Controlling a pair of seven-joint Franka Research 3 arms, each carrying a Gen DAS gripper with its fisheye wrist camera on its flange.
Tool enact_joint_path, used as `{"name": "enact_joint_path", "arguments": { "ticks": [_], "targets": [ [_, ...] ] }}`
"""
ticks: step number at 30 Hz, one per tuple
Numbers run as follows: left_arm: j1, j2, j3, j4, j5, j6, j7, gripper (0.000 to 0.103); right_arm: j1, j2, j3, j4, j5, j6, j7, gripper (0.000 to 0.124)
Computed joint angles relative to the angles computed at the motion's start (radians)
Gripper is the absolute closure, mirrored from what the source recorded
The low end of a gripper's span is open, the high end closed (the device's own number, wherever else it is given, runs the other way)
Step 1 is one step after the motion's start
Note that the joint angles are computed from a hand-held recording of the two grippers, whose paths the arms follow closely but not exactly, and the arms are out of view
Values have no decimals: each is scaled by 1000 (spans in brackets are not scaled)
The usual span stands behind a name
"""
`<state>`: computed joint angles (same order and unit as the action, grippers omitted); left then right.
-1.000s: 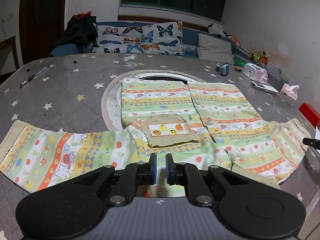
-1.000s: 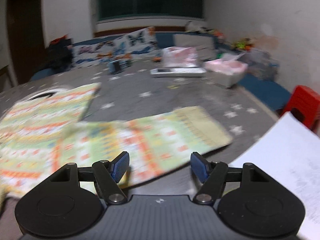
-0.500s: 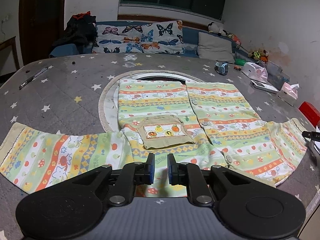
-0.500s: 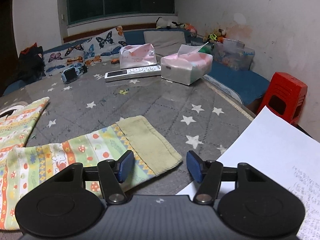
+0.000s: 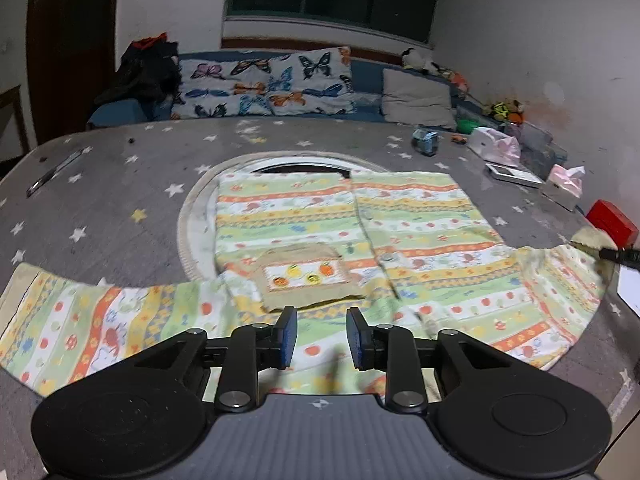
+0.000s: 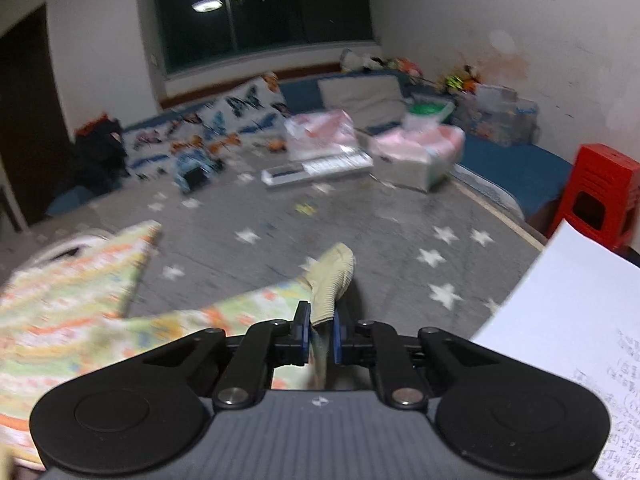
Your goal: Fold clothes
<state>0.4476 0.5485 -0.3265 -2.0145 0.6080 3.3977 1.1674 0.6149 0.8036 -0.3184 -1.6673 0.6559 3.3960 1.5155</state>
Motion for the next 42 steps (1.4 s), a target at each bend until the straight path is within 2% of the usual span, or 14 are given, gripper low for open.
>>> {"name": "enact_joint_path", "arguments": {
  "ticks": [4, 6, 11, 15, 18, 21, 29, 31, 34, 39, 42],
  "targets": [
    [37, 16, -46, 5, 33, 7, -2, 73, -144, -74, 203, -28, -107, 73, -37, 114],
    [49, 20, -57, 2, 42, 9, -10, 70, -222, -104, 311, -44, -181, 104, -48, 115],
    [72, 21, -65, -16, 64, 28, -37, 67, -366, -126, 526, -29, -381, 103, -28, 115],
    [88, 15, -55, -33, 92, 59, -80, 66, -413, -91, 633, 36, -514, 61, -21, 115],
    [93, 8, -38, -44, 124, 83, -121, 66, -418, -41, 689, 114, -574, 10, -38, 115],
    [88, -1, -9, -56, 148, 105, -163, 65, -395, 27, 724, 213, -599, -54, -77, 115],
    [40, -21, 82, -70, 194, 143, -259, 65, -276, 169, 700, 439, -544, -241, -192, 115],
    [29, -23, 96, -66, 203, 145, -276, 65, -270, 190, 714, 468, -533, -283, -230, 112],
    [17, -21, 108, -55, 215, 141, -294, 64, -279, 191, 749, 452, -511, -297, -297, 100],
    [6, -20, 116, -39, 224, 145, -314, 64, -297, 121, 742, 336, -450, -248, -358, 95],
    [4, -17, 117, -27, 238, 153, -325, 64, -265, 50, 644, 246, -401, -229, -345, 95]
  ]
}}
